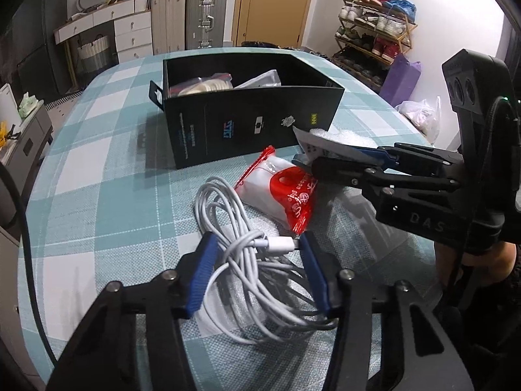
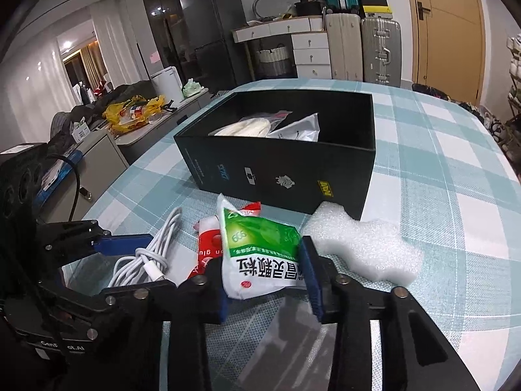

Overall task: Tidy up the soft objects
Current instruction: 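Close the left tool on the cable coil while the right tool grasps the green packet, then lift and carry the cable coil and green packet over the black box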

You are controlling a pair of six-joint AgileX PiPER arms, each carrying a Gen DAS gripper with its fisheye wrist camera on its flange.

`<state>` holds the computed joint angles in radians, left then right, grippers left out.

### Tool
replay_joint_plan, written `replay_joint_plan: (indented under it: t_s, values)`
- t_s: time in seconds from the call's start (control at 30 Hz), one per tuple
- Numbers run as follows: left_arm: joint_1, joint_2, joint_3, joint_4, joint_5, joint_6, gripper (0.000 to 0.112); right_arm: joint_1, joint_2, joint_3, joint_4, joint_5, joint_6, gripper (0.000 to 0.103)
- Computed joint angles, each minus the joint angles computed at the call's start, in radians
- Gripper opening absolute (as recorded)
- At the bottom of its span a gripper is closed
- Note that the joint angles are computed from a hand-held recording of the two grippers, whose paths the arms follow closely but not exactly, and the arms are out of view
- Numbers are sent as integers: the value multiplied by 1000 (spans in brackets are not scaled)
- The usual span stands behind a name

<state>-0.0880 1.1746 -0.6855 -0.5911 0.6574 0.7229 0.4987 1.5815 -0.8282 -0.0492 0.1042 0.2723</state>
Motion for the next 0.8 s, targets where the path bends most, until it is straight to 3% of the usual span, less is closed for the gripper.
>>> replay_joint_plan:
  t_s: [0.23, 0.33, 0.43, 0.6, 0.8]
  values:
    - [31, -24, 1, -49, 5, 61, 42, -13, -21, 25, -33, -23, 35, 9]
    - [41, -21, -5, -57, 10, 69, 42, -12, -28, 34, 2, -35, -4, 8]
    - [38, -20, -7, -47, 8, 64, 42, -4, -37, 43, -161, -43, 153, 8]
    - [43, -5, -24, -25, 36, 48, 42, 2, -53, 50, -288, -42, 272, 8]
    - [15, 13, -23, 21, 26, 3, 48, 7, -54, 49, -296, -41, 279, 8]
